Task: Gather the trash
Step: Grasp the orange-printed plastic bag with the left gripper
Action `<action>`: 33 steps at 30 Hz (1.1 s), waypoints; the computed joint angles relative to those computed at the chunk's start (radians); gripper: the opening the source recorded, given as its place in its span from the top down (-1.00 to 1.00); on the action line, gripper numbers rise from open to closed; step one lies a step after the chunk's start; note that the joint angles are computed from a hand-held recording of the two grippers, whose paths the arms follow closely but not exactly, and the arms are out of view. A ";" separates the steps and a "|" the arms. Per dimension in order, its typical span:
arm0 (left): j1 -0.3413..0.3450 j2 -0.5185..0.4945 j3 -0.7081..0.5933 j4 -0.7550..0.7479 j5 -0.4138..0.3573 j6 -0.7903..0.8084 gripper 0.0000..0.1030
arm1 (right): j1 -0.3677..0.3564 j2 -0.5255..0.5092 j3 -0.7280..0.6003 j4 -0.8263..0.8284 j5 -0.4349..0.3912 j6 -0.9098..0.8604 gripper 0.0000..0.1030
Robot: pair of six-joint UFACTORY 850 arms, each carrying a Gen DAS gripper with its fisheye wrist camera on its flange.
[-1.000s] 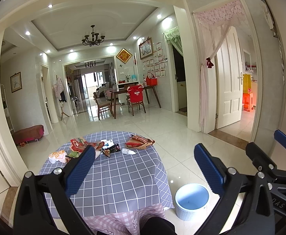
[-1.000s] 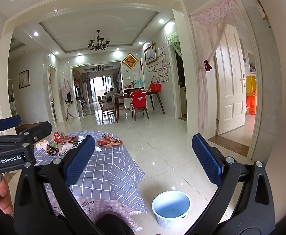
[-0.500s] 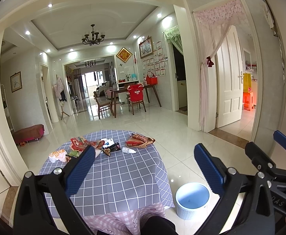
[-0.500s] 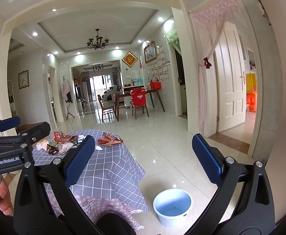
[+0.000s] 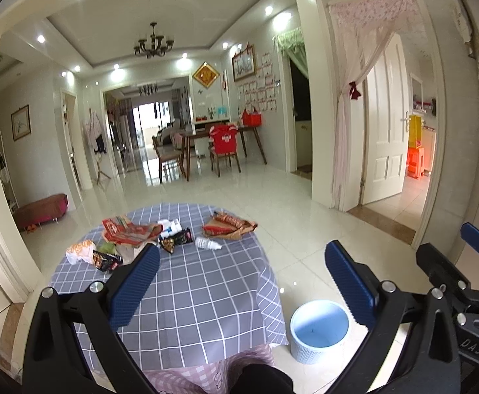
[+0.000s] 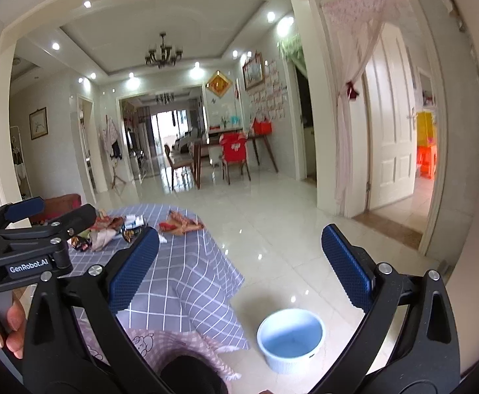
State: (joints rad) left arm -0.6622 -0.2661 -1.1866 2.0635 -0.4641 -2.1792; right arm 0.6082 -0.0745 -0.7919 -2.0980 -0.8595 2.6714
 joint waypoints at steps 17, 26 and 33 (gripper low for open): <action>0.257 -0.270 -0.304 -0.667 0.186 0.592 -0.92 | -0.103 -0.392 -0.493 0.101 0.392 -0.216 -0.88; 0.430 -0.394 -0.474 -1.096 0.131 0.958 -0.92 | -0.097 -0.720 -1.011 0.686 0.552 -0.954 -0.88; 0.542 -0.523 -0.700 -1.550 0.098 1.351 -0.92 | -0.073 -1.056 -1.601 1.306 0.502 -1.686 -0.88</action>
State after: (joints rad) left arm -0.1204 -0.7891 -1.8862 0.5130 -0.3658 -0.8278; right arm 0.5355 -1.1302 -2.3928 -0.7916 -0.3573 0.9851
